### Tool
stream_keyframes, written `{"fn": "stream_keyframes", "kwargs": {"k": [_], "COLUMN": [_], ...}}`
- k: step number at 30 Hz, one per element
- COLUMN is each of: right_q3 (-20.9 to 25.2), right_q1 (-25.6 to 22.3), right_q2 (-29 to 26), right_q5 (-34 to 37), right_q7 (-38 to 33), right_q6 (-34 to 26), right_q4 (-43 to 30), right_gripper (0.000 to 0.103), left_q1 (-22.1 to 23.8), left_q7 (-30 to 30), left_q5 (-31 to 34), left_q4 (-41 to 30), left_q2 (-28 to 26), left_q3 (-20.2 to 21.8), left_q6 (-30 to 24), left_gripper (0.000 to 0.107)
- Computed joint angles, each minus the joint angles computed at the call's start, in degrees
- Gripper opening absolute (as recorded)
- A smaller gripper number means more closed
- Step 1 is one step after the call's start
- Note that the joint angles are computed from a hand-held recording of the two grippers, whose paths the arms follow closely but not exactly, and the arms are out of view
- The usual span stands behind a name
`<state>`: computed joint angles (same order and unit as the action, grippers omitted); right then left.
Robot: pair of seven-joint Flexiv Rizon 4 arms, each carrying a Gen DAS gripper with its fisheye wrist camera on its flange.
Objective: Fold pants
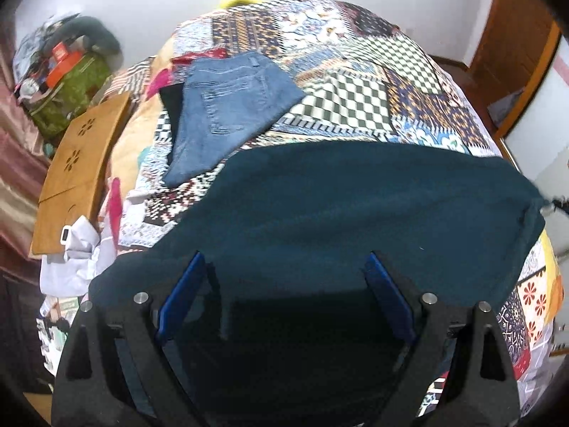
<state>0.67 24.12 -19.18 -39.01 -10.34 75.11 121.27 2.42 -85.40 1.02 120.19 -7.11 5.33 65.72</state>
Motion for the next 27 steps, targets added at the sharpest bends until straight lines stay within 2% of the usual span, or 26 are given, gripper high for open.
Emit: {"fn": "stream_keyframes", "kwargs": {"k": [1, 2, 4, 6, 8, 10, 12, 16, 19, 22, 23, 27], "right_q3": [1.6, 4.7, 5.9, 4.5, 3.4, 2.1, 1.8, 3.0, 2.2, 1.7, 1.9, 6.6], "right_q1": [-0.7, -2.3, -2.6, -0.6, 1.2, 3.1, 4.5, 6.6, 9.9, 13.5, 14.6, 16.7], "right_q2": [0.1, -0.1, 0.6, 1.9, 2.9, 3.6, 3.5, 0.6, -2.8, -7.2, -9.0, -16.8], "right_q5": [2.4, 8.3, 11.2, 8.7, 4.7, -1.4, -6.7, -10.3, -13.7, -14.4, -13.9, -6.2], "right_q7": [-1.1, -4.6, -5.9, -5.4, -4.5, -1.9, -0.3, -2.2, -2.9, -6.0, -8.0, -21.3], "right_q6": [-1.8, -3.1, -3.2, -4.3, -4.8, -4.0, -3.8, -2.6, 0.5, 2.7, 2.9, -0.9], "right_q4": [-0.2, -1.2, -1.5, -1.8, -2.6, -3.5, -5.8, -13.1, -19.0, -26.2, -28.9, -40.8], "right_gripper": [0.013, 0.016, 0.016, 0.020, 0.034, 0.040, 0.040, 0.040, 0.041, 0.052, 0.053, 0.053], "left_q1": [0.2, 0.4, 1.0, 1.8, 3.0, 4.2, 5.6, 8.5, 10.5, 12.2, 12.9, 15.6], "left_q7": [-0.1, -0.4, -0.9, -0.8, -0.8, -0.5, 0.9, 3.8, 9.1, 17.9, 22.4, 29.3], "left_q5": [-0.1, -0.1, 0.0, -0.6, -0.7, -1.0, -2.7, -5.7, -10.7, -18.9, -23.3, -30.9], "left_q4": [0.2, 0.7, 1.2, 2.1, 2.9, 3.6, 4.2, 5.1, 6.6, 7.7, 8.0, 7.8], "left_q2": [0.2, 0.7, 1.5, 2.4, 3.4, 4.2, 4.9, 6.0, 6.3, 5.6, 5.0, 2.1], "left_q3": [0.2, 0.6, 1.1, 1.5, 2.3, 3.0, 3.4, 4.6, 5.2, 5.2, 4.8, 4.1], "left_q6": [0.4, 1.1, 2.1, 3.6, 5.8, 7.4, 8.4, 10.7, 14.0, 15.9, 16.3, 15.1], "left_gripper": [0.091, 0.091, 0.091, 0.091, 0.091, 0.091, 0.091, 0.091, 0.091, 0.091, 0.091, 0.091]}}
